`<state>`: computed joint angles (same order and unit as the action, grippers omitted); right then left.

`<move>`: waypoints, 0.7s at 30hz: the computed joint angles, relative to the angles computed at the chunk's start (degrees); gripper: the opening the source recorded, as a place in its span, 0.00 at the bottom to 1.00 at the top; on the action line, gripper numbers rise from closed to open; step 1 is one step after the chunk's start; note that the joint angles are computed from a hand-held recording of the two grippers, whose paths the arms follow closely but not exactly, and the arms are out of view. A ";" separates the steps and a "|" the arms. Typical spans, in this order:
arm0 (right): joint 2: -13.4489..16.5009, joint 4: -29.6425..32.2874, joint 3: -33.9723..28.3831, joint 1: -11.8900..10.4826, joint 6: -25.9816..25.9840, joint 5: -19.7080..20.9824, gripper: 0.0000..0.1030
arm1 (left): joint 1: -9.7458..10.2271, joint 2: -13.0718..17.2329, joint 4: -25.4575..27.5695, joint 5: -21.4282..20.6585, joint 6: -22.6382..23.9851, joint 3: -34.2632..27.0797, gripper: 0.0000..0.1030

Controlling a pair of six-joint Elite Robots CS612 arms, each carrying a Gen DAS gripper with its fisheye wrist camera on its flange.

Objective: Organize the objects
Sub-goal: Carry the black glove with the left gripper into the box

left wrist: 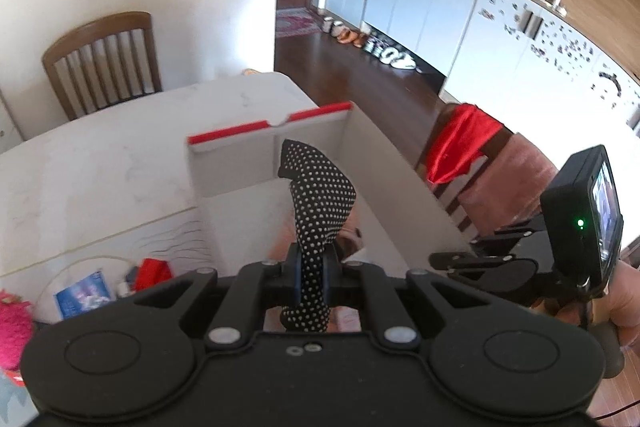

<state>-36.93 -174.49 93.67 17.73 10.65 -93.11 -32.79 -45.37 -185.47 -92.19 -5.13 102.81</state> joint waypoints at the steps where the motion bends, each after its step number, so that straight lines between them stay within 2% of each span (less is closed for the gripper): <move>1: 0.00 0.02 0.00 -0.04 0.03 0.10 0.05 | -0.12 0.22 0.46 -0.41 0.10 -0.38 0.08; 9: 0.14 0.02 -0.14 -0.12 0.08 0.42 0.05 | -2.06 2.21 2.13 -0.89 4.61 -2.32 0.08; 17: 0.11 -0.45 0.13 -0.40 0.16 1.36 0.05 | -2.31 4.32 6.26 -1.88 4.27 -4.50 0.08; 21: 0.10 -0.47 0.14 -0.38 -0.02 1.38 0.05 | -2.55 5.16 8.00 -1.00 5.13 -5.26 0.08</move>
